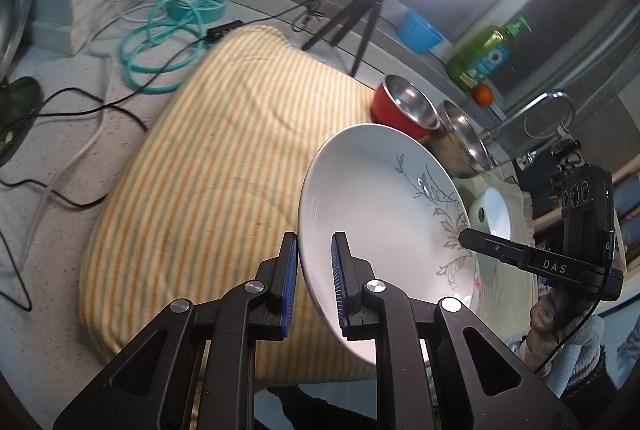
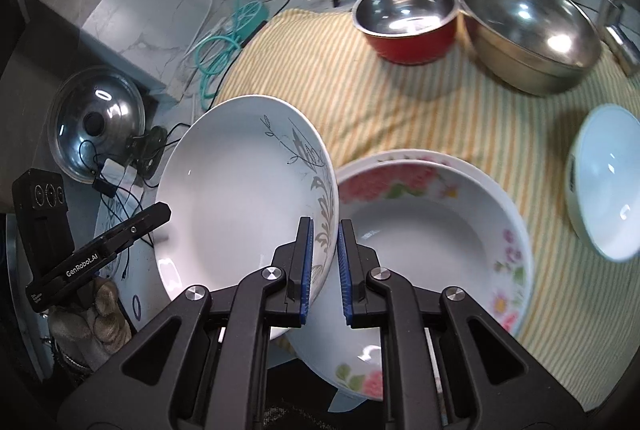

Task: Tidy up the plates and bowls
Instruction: 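Lift the grey-leaf plate and carry it over the plate stack, then lower the grey-leaf plate onto the pink-rose plate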

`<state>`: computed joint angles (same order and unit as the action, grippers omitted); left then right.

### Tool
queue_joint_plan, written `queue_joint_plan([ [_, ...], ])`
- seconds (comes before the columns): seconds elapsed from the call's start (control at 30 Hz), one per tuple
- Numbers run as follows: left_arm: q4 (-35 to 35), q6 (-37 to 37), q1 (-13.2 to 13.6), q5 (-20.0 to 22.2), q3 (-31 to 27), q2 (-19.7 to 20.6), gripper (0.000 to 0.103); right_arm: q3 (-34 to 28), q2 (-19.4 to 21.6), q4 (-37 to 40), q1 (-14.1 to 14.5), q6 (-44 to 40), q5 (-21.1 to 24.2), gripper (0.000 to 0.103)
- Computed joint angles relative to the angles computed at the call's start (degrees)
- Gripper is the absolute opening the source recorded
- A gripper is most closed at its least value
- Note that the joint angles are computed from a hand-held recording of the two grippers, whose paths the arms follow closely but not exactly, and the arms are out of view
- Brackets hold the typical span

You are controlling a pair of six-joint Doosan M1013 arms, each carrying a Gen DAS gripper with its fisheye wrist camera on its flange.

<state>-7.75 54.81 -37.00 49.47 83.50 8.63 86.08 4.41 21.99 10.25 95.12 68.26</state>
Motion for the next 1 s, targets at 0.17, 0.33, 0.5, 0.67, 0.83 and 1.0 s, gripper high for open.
queue_joint_plan([
  [0.17, -2.77, 4.03, -0.82, 0.85, -1.9, 1.77, 0.015, 2.33, -2.48, -1.14, -1.75, 2.27, -0.53, 0.012],
  [0.33, -5.11, 7.42, -1.68, 1.97, -3.56, 3.36, 0.015, 4.22, -4.29, -2.46, -3.46, 3.92, -0.57, 0.012],
  [0.5, -6.4, 9.64, -2.54, 3.24, -4.85, 4.66, 0.015, 5.69, -5.4, -3.24, -4.9, 4.97, -0.21, 0.012],
  [0.67, -6.83, 11.08, -3.18, 4.33, -5.77, 5.48, 0.015, 7.0, -6.21, -4.06, -5.75, 6.08, 0.03, 0.012],
  [0.83, -6.64, 11.57, -3.58, 5.18, -6.22, 6.03, 0.015, 7.75, -6.55, -4.82, -5.98, 6.53, 0.3, 0.012],
  [1.0, -6.61, 11.74, -3.82, 5.77, -6.36, 6.35, 0.015, 8.12, -6.66, -4.99, -6.14, 6.48, 0.47, 0.012],
])
